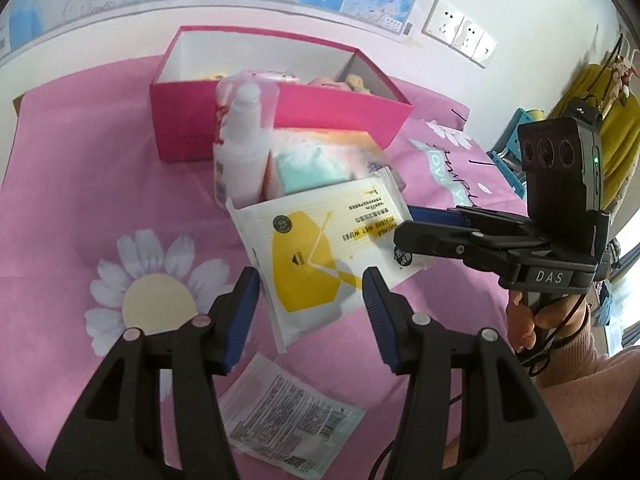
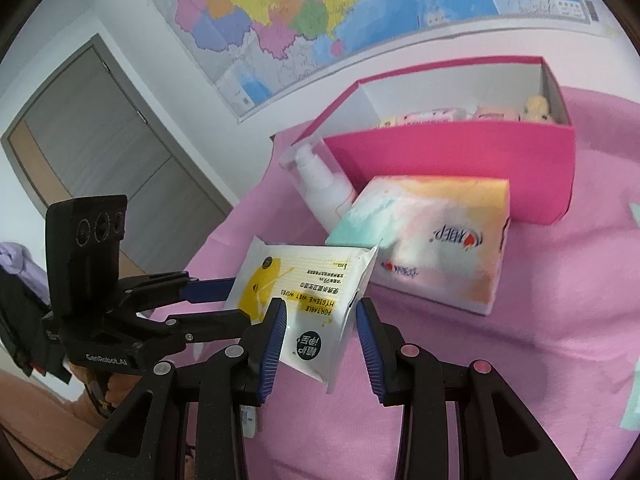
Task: Organize soft objects
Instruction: 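Lift the yellow packet with the right gripper toward the pink box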
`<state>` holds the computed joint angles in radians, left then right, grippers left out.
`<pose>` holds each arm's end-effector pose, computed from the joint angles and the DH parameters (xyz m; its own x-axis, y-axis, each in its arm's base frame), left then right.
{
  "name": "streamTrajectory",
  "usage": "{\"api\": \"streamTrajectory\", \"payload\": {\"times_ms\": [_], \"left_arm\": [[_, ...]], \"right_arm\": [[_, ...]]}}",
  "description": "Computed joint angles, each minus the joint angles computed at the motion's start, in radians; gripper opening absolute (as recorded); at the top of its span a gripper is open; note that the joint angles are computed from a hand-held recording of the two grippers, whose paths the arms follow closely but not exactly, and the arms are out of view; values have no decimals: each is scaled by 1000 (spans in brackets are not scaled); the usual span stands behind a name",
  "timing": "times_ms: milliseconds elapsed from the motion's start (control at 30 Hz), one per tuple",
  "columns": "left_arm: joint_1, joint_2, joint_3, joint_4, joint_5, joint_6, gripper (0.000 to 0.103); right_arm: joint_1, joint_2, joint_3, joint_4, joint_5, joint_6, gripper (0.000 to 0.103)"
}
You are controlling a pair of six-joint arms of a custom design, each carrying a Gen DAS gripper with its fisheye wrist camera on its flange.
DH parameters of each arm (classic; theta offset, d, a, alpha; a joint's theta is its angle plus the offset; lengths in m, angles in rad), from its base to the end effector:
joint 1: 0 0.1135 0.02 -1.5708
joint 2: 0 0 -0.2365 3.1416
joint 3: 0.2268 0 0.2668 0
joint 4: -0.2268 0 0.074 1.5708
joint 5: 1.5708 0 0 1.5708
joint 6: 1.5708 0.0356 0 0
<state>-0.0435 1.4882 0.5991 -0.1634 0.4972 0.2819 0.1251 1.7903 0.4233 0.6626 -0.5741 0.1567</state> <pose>0.2621 -0.0284 0.0937 -0.7573 0.2777 -0.5911 0.5049 0.8230 -0.2602 0.2576 0.0519 0.0346 -0.7151 0.0422 -0.6978 -0.4088 0.7845 0.4663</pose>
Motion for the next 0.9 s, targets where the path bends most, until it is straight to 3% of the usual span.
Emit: {"api": "streamTrajectory", "payload": {"times_ms": [900], "left_arm": [[-69, -115, 32, -14, 3, -33, 55]], "right_arm": [[-136, -267, -120, -62, -49, -47, 37]]}}
